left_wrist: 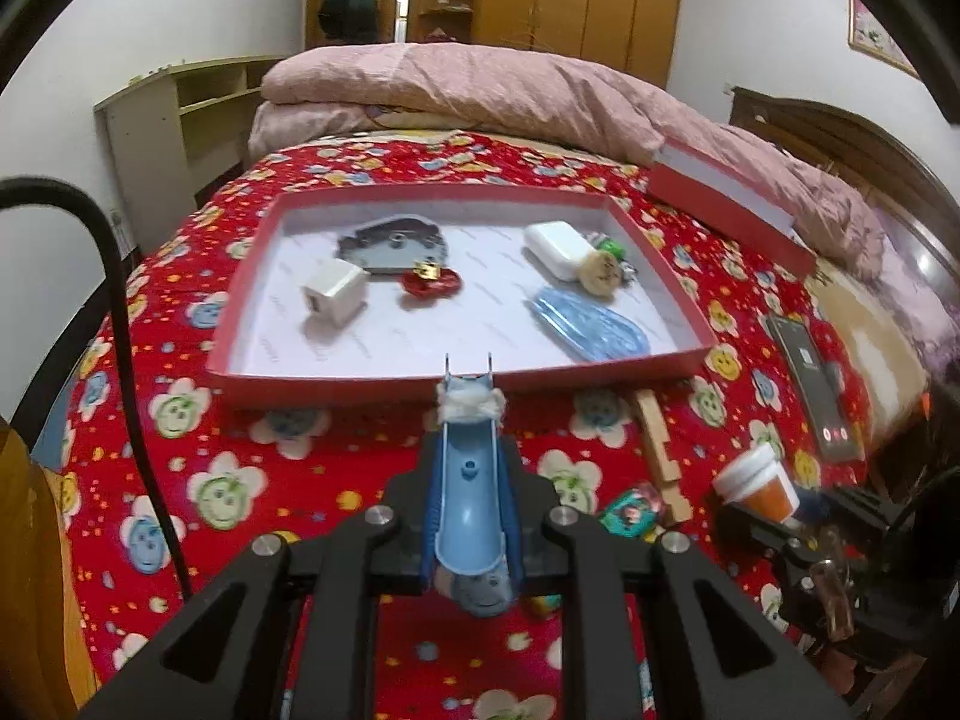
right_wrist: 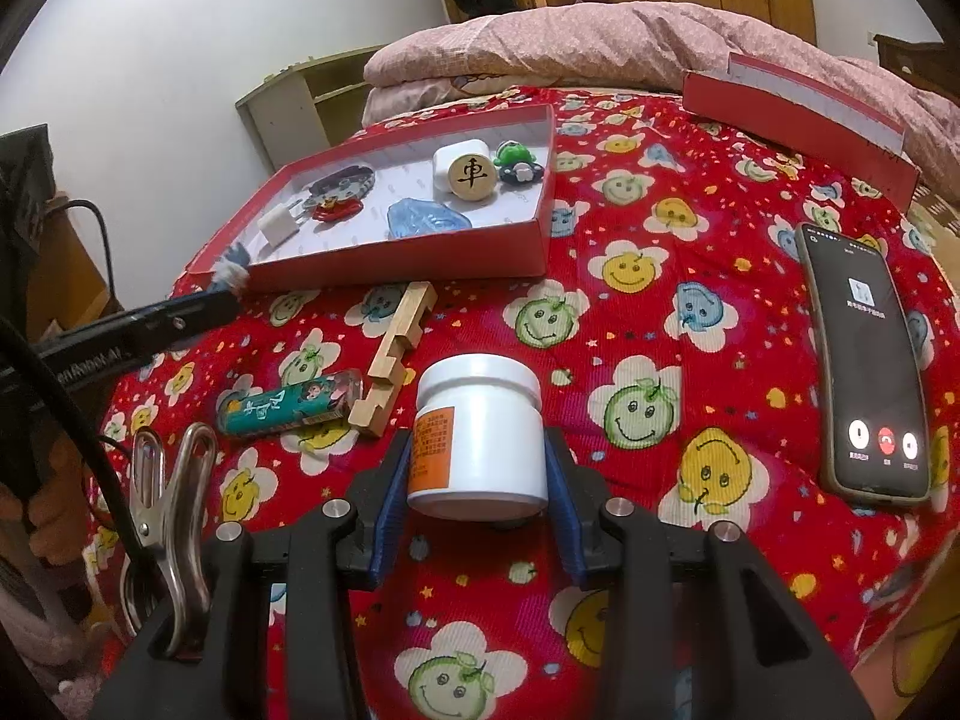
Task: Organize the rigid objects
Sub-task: 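Grasp the blue toy tube with the left tool while the right tool lifts the white jar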
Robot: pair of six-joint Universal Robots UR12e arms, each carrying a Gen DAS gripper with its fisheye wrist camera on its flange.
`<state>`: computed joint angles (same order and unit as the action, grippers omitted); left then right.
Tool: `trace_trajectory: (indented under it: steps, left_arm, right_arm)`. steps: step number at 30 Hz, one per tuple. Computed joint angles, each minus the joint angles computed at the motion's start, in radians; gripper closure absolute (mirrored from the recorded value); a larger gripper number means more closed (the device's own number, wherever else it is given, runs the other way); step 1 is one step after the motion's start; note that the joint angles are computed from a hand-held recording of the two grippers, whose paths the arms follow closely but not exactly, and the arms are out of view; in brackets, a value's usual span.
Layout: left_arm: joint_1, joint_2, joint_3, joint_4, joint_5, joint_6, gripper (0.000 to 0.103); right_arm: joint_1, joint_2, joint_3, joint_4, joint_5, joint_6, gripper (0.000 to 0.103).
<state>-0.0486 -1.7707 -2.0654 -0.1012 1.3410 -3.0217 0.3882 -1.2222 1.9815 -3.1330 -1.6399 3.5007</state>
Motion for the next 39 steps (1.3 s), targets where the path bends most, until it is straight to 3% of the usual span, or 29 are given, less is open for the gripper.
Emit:
trace_trajectory:
  steps: [19,30,39]
  left_arm:
    - [0.053,0.006,0.021,0.031,-0.003,-0.028,0.085]
    - [0.05,-0.028,0.082,-0.001,-0.003,-0.024,0.085]
    - [0.028,-0.072,0.135,-0.036,0.045,-0.01,0.085]
  right_arm:
    - [0.012,-0.005,-0.026,0.007,-0.002,0.012,0.061]
    - [0.012,0.0,-0.076,0.035,-0.023,-0.014,0.061]
    - [-0.004,0.032,-0.147,0.031,-0.028,-0.04,0.061]
